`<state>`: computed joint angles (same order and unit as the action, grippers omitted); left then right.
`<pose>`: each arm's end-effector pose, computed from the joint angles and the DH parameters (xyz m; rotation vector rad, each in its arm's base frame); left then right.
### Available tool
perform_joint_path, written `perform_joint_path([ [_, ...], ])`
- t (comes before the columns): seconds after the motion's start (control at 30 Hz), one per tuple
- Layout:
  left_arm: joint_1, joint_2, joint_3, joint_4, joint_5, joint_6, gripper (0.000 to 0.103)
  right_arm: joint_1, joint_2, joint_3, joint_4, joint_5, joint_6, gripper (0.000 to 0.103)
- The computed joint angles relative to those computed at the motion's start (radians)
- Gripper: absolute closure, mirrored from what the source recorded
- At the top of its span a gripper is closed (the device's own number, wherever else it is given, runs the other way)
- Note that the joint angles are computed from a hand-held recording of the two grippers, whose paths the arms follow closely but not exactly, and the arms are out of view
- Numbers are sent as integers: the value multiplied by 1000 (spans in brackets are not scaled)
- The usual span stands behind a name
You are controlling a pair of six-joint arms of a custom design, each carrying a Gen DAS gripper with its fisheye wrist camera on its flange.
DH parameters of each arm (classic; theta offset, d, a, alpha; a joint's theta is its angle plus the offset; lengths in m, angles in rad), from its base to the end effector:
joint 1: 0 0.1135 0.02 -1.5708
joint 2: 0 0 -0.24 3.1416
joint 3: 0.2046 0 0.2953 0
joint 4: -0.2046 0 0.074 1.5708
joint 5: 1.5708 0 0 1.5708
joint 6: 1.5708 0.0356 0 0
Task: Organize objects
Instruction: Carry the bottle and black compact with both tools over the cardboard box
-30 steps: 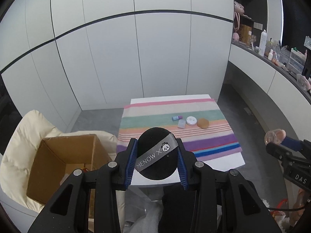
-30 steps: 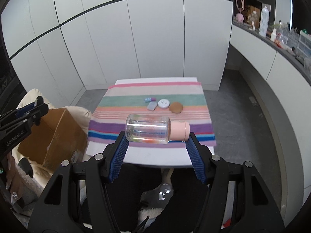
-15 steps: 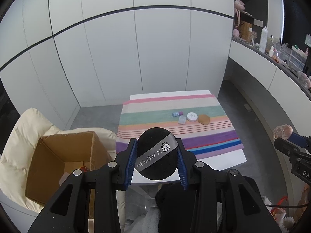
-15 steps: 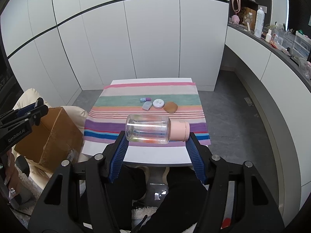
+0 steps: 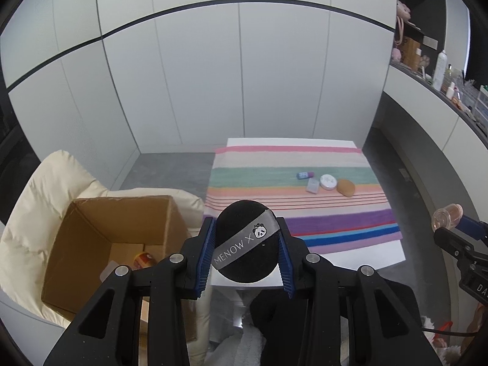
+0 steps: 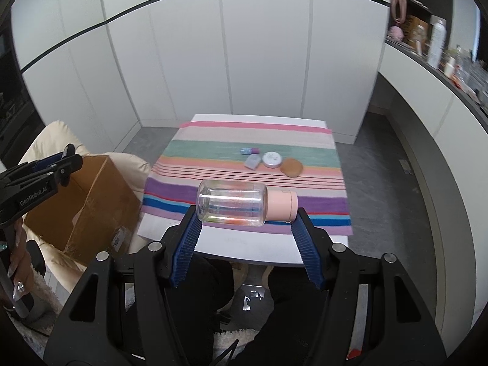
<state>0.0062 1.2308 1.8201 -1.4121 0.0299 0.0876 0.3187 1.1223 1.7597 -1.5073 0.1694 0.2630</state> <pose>0.2215 0.0003 0.4700 0.1114 2.3905 0.0083 0.1756 0.0516 0.4667 0.0077 2.4247 0.0569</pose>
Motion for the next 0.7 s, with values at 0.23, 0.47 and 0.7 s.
perform_joint_path([
  [0.23,182,-12,-65,-9,64,92,64,145,70,-16,72,8,32,40],
  [0.47,465,-18,-79,-23,150,202,64,323,194,42,130,20,60,40],
  [0.7,763,3,-72,-50,246,335,64,502,376,200,157,8,62,40],
])
